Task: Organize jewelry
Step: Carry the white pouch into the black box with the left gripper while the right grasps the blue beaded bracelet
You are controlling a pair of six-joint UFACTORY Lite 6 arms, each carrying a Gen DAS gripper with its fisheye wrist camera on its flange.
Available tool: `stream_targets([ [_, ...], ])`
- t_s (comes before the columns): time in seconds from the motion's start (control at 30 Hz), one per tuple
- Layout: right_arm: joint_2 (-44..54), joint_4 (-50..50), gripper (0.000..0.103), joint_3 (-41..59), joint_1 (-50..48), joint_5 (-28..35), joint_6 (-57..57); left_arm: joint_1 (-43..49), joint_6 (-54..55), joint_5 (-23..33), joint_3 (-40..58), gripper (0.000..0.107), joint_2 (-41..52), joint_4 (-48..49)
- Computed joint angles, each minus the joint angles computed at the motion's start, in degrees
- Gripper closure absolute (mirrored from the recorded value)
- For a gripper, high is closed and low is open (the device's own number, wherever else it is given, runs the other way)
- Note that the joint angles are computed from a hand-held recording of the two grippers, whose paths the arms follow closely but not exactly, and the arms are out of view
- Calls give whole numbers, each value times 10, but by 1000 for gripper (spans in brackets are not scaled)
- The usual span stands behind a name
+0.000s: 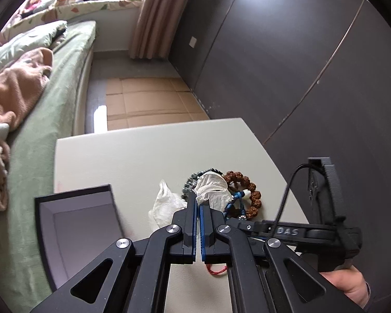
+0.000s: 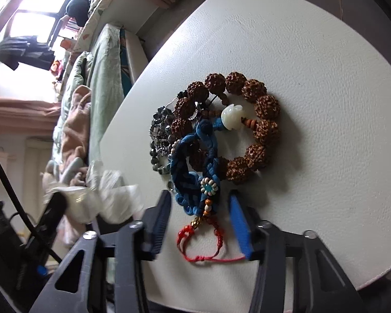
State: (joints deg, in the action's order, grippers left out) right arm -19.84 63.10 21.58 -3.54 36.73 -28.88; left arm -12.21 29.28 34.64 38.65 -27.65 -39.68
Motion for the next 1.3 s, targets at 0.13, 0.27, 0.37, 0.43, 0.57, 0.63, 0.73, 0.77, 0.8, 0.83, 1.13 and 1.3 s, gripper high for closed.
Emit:
stream_targets([
  [0.13, 10, 6, 91, -5, 2, -1, -20, 40, 24, 26, -7, 106, -24, -16],
  [0.27, -73, -25, 92, -23, 17, -3, 22, 98, 53, 63, -16, 106, -48, -35],
  [0.37, -136, -43, 92, -38, 10, 18, 41, 142, 73, 91, -22, 106, -73, -54],
  [0.43, -181, -52, 92, -46, 8, 34, 58, 173, 94, 109, -27, 106, -91, -72],
  [0.57, -276, -107, 92, -48, 70, 13, 156, 226, 107, 122, -39, 106, -115, -70],
  [0.63, -314, -129, 92, -49, 101, 6, 199, 255, 113, 131, -43, 106, -119, -73],
  [0.73, -338, -185, 92, -46, 172, -31, 289, 304, 133, 151, -45, 106, -122, -88],
  [0.77, -340, -196, 92, -44, 191, -42, 309, 315, 137, 155, -46, 106, -124, -88],
  [0.8, -337, -208, 92, -43, 209, -55, 327, 323, 136, 157, -46, 106, -126, -87],
  [0.83, -339, -235, 92, -43, 236, -72, 365, 328, 134, 161, -42, 105, -121, -83],
  [1.13, -309, -351, 92, -23, 370, -156, 516, 373, 118, 227, -25, 37, -116, -54],
  [1.3, -262, -333, 92, 4, 407, -191, 490, 470, 170, 290, -19, 33, -137, -82],
])
